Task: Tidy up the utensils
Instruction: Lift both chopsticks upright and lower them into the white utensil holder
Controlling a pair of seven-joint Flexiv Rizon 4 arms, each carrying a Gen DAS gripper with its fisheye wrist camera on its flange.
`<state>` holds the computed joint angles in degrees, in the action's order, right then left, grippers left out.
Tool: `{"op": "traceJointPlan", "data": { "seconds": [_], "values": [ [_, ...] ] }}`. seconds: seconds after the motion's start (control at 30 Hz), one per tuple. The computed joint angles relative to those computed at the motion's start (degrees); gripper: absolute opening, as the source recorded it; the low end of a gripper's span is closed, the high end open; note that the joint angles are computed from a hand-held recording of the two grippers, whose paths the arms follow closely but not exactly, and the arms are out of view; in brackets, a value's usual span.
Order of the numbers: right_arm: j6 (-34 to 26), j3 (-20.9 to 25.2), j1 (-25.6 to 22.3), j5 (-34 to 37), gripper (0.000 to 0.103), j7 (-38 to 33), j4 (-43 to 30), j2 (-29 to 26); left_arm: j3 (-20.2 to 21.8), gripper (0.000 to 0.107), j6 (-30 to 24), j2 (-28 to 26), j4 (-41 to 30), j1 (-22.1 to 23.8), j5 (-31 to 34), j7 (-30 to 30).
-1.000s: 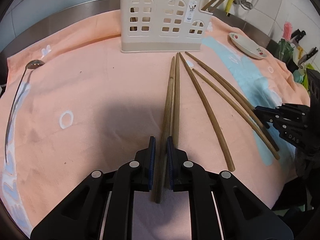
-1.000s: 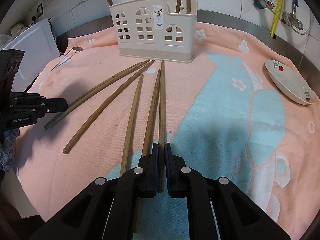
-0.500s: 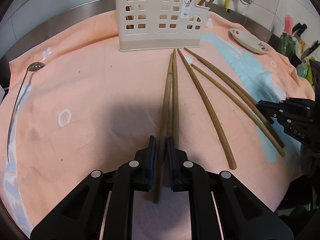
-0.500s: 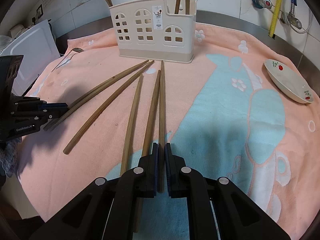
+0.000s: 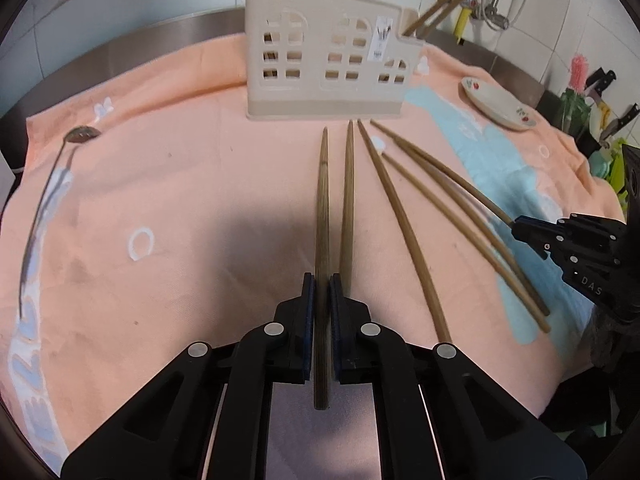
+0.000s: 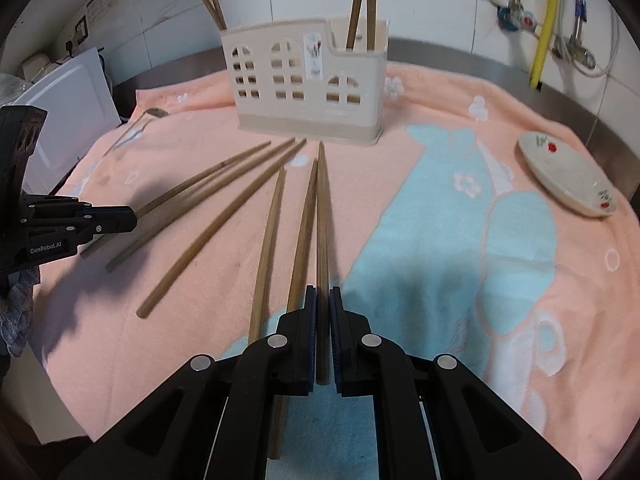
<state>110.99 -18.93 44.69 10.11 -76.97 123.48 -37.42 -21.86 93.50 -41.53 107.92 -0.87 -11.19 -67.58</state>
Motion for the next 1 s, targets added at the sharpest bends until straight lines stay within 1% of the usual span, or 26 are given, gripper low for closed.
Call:
{"op": "traceJointPlan", "data": {
  "seconds": [0.27,0.53,0.67,0.77,0.87,0.9,0.93,1.0],
  "values": [
    [1.7,-5.2,5.0,2.8,0.006,-3.2,0.5,3.3,-6.4,0.006,3.8,2.3,1.5,5.7,1.8,-0.2],
    [1.2,-7.7,7.4,4.5,0.006,-6.8,-1.7,6.4,-10.6,0.006,4.5,3.6,0.1,8.9,3.7,-0.6],
    [0.0,-8.2,7.5,3.8,0.006,-7.7,-3.1,7.9,-10.9,0.006,3.5,3.9,-1.9,8.8,3.5,-0.6],
    [-1.8,-10.3,8.6,2.8,0.006,-8.1,-4.2,9.0,-10.6,0.006,2.9,4.1,-3.5,8.0,3.0,-0.1],
    [-4.1,-10.1,7.6,0.3,0.006,-7.3,-5.2,11.0,-10.0,0.006,1.7,4.4,-5.2,7.1,2.1,0.7],
    [-4.5,-11.8,8.8,-0.4,0.006,-7.1,-5.3,11.5,-9.5,0.006,1.3,4.6,-5.8,6.5,1.7,0.9],
    [-4.8,-12.3,8.9,-1.2,0.006,-6.9,-5.4,11.9,-9.1,0.006,1.1,4.7,-6.4,6.0,1.4,1.2],
    [-6.2,-11.2,7.3,-3.7,0.006,-6.2,-6.2,13.7,-9.0,0.006,0.8,4.9,-7.3,5.7,0.7,2.0]
  ]
}}
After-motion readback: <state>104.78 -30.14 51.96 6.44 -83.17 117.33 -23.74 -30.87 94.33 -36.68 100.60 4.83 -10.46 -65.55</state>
